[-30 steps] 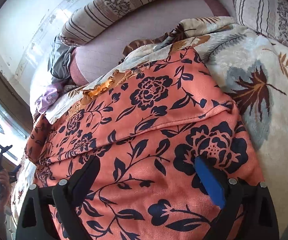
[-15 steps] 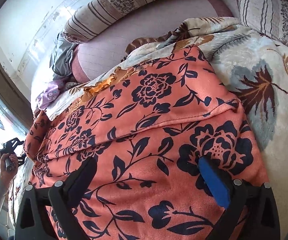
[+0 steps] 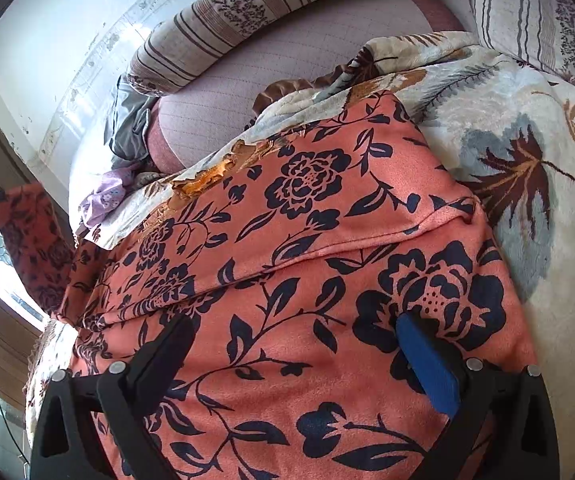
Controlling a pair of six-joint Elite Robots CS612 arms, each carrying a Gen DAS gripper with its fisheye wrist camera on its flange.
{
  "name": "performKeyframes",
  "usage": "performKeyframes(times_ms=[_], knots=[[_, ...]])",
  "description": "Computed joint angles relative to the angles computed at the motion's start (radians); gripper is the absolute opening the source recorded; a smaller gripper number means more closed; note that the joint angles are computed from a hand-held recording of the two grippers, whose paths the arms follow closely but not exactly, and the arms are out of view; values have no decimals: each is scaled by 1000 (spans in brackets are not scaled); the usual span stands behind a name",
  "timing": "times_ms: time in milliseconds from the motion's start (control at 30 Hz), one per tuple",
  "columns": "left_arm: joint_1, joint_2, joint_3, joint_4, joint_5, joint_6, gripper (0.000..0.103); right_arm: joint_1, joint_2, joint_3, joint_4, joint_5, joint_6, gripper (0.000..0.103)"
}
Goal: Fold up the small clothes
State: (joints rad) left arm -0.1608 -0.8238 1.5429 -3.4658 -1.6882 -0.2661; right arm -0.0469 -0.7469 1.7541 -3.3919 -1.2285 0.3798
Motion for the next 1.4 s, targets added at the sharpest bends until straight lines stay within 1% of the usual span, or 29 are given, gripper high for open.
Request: performKeyframes(times_ms=[67, 133, 167, 200, 233, 267, 333, 367, 400, 433, 533, 633, 733, 800, 833, 900, 967, 1000, 1100, 1167, 1200, 1233, 1300, 1367, 1400], knots=[[-53, -9, 2, 14, -52, 31, 7, -4, 2, 2, -11, 12, 9, 102], [-102, -10, 0, 73, -91, 53, 9, -7, 3, 3, -21, 23, 18, 102], [-123, -5, -3, 109, -104, 58, 12, -9, 3, 4, -28, 29, 24, 102], [-141, 2, -8, 159, -117, 67, 18, -11, 4, 6, -35, 35, 29, 102], [-154, 9, -18, 240, -141, 96, 43, -13, 5, 7, -41, 42, 35, 102], [-163, 17, -34, 342, -151, 135, 60, -15, 5, 8, -45, 48, 40, 102], [-174, 25, -26, 445, -124, 164, 60, -20, 4, 9, -52, 66, 53, 102], [-172, 31, -25, 480, -100, 168, 60, -24, 3, 11, -60, 77, 65, 102], [-167, 31, -12, 491, -65, 153, 60, -28, 2, 14, -68, 90, 80, 102], [-158, 29, 7, 484, -44, 130, 60, -33, 1, 17, -79, 103, 101, 102], [-109, 30, 52, 442, -7, 46, 60, -49, -9, 32, -113, 143, 180, 101], [-67, 35, 88, 405, 68, -16, 60, -66, -21, 33, -161, 188, 243, 101], [-35, 53, 102, 376, 138, -67, 60, -78, -16, -1, -149, 235, 308, 101], [-17, 64, 107, 356, 158, -106, 60, -82, -2, -46, -77, 246, 338, 101], [-10, 68, 107, 359, 160, -122, 60, -82, 10, -71, -42, 239, 361, 100], [5, 76, 107, 352, 130, -140, 60, -89, 36, -109, 10, 246, 439, 88], [14, 82, 111, 331, 113, -142, 60, -90, 44, -131, 76, 213, 498, 82], [15, 86, 110, 323, 104, -137, 60, -91, 51, -137, 87, 211, 522, 82], [20, 93, 113, 299, 85, -127, 61, -84, 50, -147, 111, 174, 552, 82], [25, 96, 113, 296, 70, -133, 61, -76, 46, -165, 172, 146, 522, 82], [27, 97, 113, 291, 63, -139, 61, -75, 46, -167, 182, 140, 548, 81], [29, 98, 114, 287, 58, -144, 62, -73, 43, -165, 185, 127, 568, 79], [30, 98, 115, 281, 53, -145, 62, -64, 34, -157, 193, 85, 586, 78], [29, 98, 118, 275, 57, -137, 62, -62, 35, -158, 197, 71, 590, 78], [28, 98, 119, 274, 60, -135, 62, -61, 38, -166, 210, 67, 587, 76]])
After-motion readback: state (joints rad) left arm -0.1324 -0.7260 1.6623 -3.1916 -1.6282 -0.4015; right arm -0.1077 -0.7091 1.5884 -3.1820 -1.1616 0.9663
